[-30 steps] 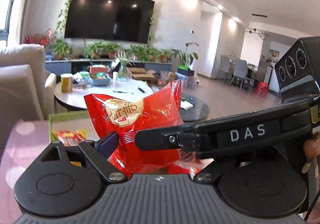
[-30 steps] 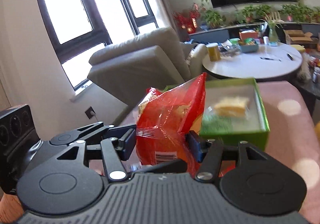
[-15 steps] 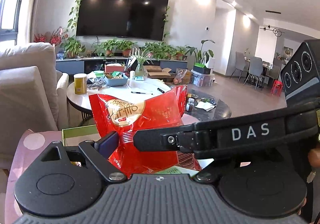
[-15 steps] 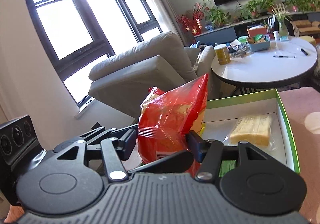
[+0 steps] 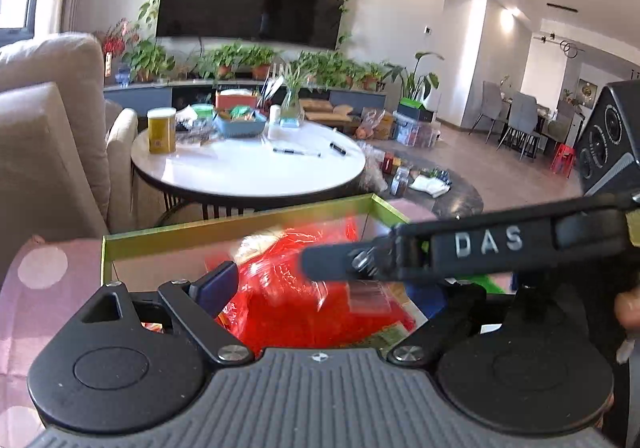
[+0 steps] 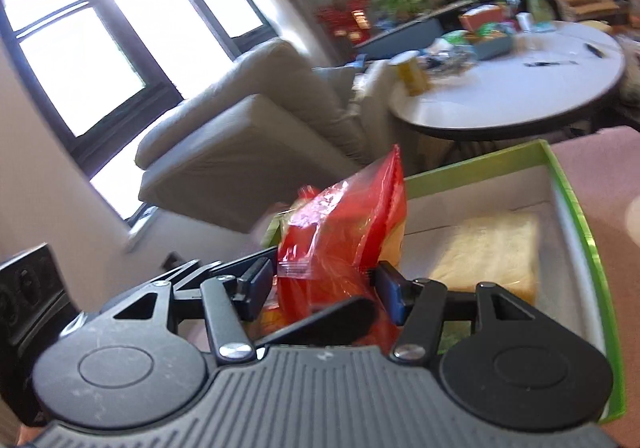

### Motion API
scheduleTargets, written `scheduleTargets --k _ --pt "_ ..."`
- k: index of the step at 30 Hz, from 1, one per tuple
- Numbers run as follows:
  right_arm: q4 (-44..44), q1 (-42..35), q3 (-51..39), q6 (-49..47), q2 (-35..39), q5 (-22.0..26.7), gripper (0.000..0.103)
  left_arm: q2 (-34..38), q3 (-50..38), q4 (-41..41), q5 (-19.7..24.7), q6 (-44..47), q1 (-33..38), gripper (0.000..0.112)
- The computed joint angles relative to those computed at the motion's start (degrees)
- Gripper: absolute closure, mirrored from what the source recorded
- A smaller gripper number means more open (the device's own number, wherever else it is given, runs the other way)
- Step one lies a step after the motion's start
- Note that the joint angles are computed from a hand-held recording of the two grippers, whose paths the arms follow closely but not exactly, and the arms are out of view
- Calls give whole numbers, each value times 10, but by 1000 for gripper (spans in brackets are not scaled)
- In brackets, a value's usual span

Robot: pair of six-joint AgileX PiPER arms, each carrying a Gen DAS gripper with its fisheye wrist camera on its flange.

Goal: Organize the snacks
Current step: 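Carry the red bread bag into the green box and open the right gripper, then move the right gripper to the red-silver snack packet and grasp it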

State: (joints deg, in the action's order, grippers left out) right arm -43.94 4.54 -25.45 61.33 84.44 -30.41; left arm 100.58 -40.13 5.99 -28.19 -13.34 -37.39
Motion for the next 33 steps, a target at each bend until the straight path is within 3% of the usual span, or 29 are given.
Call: scheduleTargets --k 2,5,9,13,17,22,25,29,33 --pt "39 -2 9 -30 1 8 40 8 -3 8 5 -8 6 23" --pt "-23 -28 19 26 -2 -10 40 7 3 -23 7 17 4 23" --pt "1 -2 37 6 -39 14 40 -14 24 -37 5 17 3 22" --pt "-19 7 45 22 -72 29 40 -49 59 -157 -13 118 -29 22" --pt "-118 -26 63 87 -139 32 39 -93 116 -236 -64 190 -70 20" --pt "-339 -112 80 237 -234 1 38 -142 154 -265 -73 196 -91 20" --pt "-426 -152 93 286 -266 -14 37 -161 173 -266 -74 183 -97 20" --pt "-472 -199 122 285 -279 -20 37 -180 203 -271 -71 174 -116 20" --pt "-454 -238 133 242 -216 -24 37 -192 225 -331 -66 217 -162 20"
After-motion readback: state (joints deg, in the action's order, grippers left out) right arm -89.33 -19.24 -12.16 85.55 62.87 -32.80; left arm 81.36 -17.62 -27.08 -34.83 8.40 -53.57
